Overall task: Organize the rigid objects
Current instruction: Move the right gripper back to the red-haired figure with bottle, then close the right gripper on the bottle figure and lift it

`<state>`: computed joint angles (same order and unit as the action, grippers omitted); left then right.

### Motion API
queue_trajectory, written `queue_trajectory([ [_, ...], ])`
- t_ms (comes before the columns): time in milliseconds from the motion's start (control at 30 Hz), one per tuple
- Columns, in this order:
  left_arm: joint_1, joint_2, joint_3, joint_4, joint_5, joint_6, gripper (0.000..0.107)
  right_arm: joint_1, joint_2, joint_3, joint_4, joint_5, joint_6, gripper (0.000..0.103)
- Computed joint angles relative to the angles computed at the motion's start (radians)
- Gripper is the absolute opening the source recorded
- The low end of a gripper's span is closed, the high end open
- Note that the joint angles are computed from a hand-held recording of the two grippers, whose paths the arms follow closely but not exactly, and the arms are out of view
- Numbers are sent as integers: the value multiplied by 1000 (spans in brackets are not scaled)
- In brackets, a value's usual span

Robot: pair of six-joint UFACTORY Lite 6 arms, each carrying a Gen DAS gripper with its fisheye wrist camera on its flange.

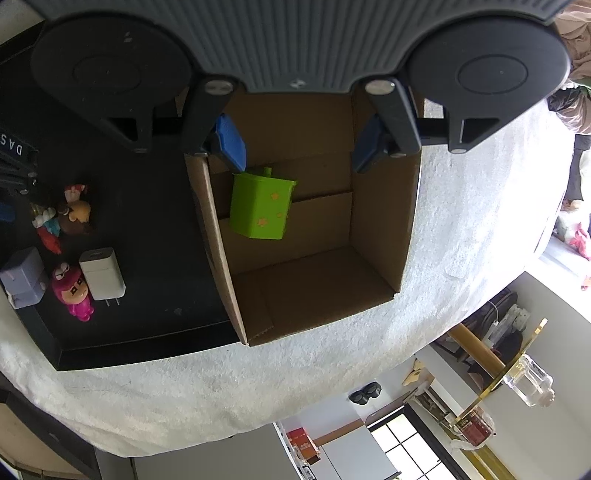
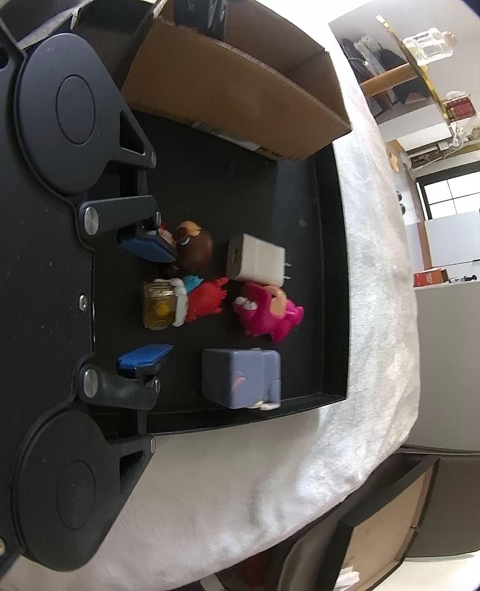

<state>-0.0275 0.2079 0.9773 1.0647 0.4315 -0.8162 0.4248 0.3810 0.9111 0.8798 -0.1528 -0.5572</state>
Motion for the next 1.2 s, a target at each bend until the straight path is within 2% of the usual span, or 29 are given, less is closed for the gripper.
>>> queue_trajectory([
  [33,-2,0,0,2,1,-2,63,0,11,4,-11,-3,9,43],
  [100,-6,5,5,7,6,-8,63,-5,32,6,-87,-12,81,32],
  [167,-11,12,10,8,9,-12,63,-8,34,-3,-166,-18,153,32],
  [567,-24,12,3,37,18,-36,63,-8,-45,-90,67,-23,-65,33],
  [767,-20,23,15,49,35,-45,63,-2,-16,-67,63,-43,-68,42],
  [1000,-18,17,14,46,38,-29,63,11,29,-42,28,-76,-58,44],
  [1033,-16,17,15,44,37,-28,63,14,34,-39,46,-73,-83,43],
  [1100,-14,14,14,37,34,-18,63,36,38,-32,156,-90,-217,31],
  [1200,-5,2,9,17,19,18,63,38,12,-41,163,-86,-224,28],
])
